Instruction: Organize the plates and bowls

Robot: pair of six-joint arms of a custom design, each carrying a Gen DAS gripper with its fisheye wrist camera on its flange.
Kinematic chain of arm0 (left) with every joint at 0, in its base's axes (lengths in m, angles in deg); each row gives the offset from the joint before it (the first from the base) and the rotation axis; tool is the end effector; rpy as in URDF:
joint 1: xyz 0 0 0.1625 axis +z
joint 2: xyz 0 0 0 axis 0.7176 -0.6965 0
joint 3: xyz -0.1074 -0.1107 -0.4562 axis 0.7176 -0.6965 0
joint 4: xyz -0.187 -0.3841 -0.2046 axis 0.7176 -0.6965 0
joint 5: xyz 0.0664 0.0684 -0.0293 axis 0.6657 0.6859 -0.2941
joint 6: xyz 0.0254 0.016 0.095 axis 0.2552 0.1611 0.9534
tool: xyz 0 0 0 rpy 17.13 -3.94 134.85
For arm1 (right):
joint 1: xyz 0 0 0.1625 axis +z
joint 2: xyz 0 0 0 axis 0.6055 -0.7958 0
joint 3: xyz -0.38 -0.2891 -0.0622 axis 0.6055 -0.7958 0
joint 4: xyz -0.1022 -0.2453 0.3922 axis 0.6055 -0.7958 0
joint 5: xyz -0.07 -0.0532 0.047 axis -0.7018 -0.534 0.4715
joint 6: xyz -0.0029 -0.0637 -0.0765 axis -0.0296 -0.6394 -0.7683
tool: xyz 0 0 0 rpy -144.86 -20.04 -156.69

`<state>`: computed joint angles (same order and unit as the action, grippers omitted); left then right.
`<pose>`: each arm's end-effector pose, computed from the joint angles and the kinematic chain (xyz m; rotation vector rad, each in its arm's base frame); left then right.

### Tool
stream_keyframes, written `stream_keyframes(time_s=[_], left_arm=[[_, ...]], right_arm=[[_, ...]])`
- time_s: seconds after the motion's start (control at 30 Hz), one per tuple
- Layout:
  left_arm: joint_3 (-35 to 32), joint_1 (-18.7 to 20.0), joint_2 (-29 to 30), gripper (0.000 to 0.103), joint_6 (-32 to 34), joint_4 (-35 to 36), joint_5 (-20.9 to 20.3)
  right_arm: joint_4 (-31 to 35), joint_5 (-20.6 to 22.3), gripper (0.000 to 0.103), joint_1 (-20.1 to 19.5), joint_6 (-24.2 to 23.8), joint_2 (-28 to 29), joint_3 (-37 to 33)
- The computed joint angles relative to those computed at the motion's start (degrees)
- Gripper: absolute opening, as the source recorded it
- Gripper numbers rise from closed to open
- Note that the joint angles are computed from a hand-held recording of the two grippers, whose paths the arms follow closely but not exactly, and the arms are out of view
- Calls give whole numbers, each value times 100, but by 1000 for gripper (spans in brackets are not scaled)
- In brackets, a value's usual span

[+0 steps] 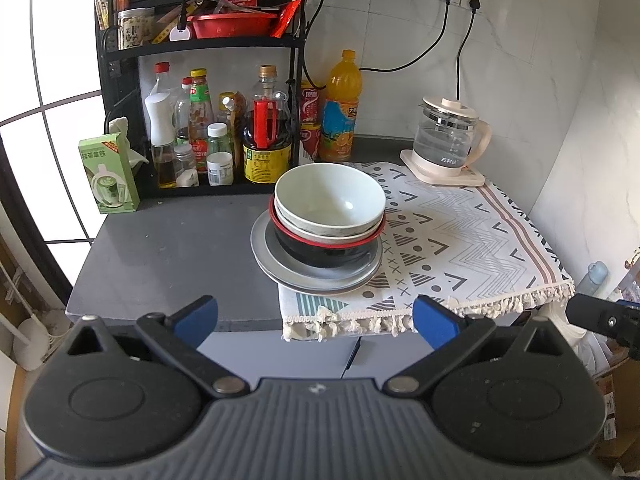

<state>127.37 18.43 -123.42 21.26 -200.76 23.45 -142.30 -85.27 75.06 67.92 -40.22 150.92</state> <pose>-0.1936 -0.8154 0.2927 0.8539 2.4358 -0.8076 0.3467 -0.7105 0.1276 -0.0824 -2.0788 1.2735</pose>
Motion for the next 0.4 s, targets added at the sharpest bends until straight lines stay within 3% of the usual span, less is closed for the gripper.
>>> stream_keyframes(time_s=[0.4], left_arm=[[18, -3, 0, 103, -53, 65, 24]], right_arm=[[-18, 3, 103, -2, 2, -17, 37]])
